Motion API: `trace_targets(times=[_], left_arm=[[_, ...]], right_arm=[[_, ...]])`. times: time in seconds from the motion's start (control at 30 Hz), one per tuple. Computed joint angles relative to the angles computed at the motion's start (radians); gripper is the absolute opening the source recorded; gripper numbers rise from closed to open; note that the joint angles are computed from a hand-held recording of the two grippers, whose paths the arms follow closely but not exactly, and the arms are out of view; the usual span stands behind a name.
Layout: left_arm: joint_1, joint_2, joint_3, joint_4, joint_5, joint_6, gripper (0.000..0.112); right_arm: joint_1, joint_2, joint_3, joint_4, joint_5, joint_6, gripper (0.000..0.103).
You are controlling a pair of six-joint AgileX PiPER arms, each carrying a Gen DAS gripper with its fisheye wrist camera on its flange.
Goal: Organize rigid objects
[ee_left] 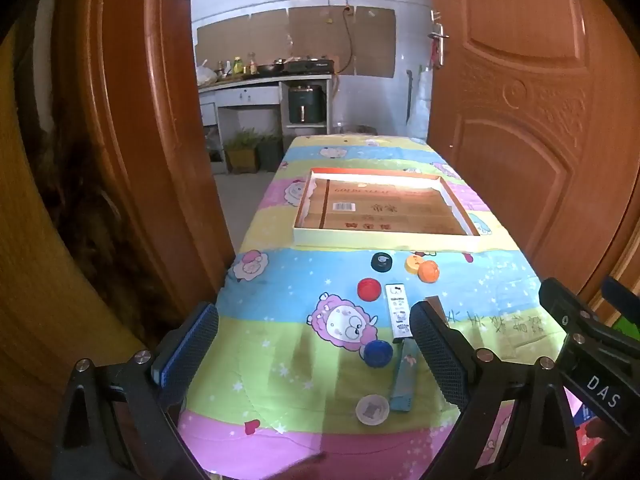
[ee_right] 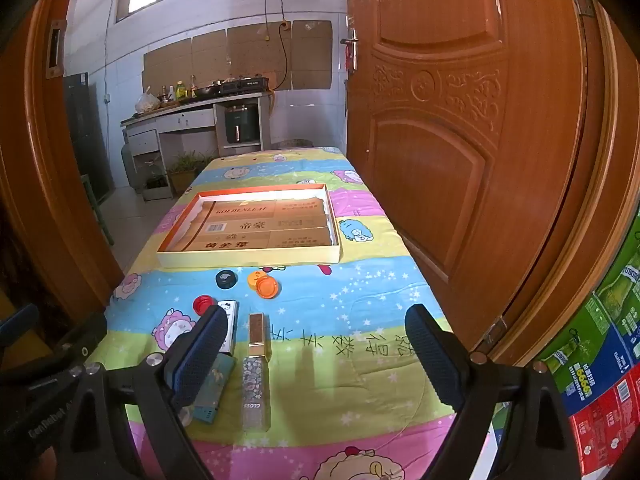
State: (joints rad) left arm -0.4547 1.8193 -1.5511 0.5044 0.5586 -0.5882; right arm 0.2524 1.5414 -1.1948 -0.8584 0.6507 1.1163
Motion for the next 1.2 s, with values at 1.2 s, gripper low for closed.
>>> trace_targets(times=[1.2], left_arm=[[0.008,-0.019,0.022,-0.035,-0.025,-0.009,0.095]], right_arm=[[0.004,0.008,-0.004,0.006,-0.002,0.000,0.091]])
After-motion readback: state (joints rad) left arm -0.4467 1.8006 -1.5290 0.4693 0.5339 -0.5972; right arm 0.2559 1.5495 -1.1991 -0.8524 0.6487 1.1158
